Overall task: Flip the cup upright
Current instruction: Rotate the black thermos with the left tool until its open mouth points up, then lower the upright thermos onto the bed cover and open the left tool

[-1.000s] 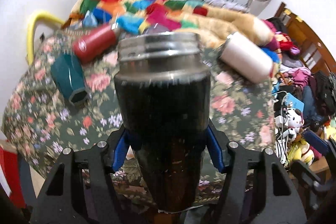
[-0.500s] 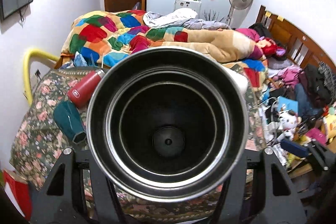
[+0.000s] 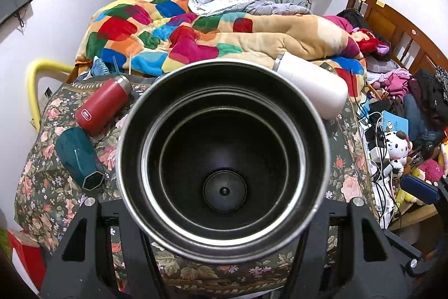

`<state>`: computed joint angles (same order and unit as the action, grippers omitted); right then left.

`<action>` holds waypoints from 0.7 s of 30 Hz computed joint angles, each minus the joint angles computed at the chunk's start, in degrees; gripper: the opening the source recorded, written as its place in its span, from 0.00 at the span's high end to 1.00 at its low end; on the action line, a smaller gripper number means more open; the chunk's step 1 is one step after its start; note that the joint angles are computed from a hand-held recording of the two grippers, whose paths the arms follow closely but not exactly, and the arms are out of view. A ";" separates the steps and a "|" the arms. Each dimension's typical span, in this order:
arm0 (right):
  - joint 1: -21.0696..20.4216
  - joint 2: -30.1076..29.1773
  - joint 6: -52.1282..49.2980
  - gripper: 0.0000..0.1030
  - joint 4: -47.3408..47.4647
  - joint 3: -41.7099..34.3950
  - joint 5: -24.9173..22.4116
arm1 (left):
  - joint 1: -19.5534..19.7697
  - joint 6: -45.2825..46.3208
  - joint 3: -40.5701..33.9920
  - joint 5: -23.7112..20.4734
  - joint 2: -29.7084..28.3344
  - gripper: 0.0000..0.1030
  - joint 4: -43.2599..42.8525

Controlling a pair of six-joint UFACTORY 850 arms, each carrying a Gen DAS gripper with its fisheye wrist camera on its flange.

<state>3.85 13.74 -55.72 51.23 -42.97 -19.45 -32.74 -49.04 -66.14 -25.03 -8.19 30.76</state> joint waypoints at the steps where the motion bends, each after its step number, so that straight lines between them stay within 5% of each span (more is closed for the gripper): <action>1: 0.02 -0.09 0.08 0.30 -0.13 -0.06 0.01 | -0.10 0.09 -0.05 -0.02 -0.06 0.38 0.16; 10: 0.05 0.86 0.03 0.30 0.57 0.02 -0.33 | -1.16 -0.15 0.36 -0.33 2.08 0.34 2.85; 16: -0.14 5.11 -1.80 0.30 3.49 0.90 -0.10 | -1.71 -6.24 5.21 1.68 9.88 0.34 7.99; 21: -0.15 10.13 -4.99 0.30 8.24 1.68 0.45 | -3.81 -19.95 9.97 1.46 18.65 0.30 21.77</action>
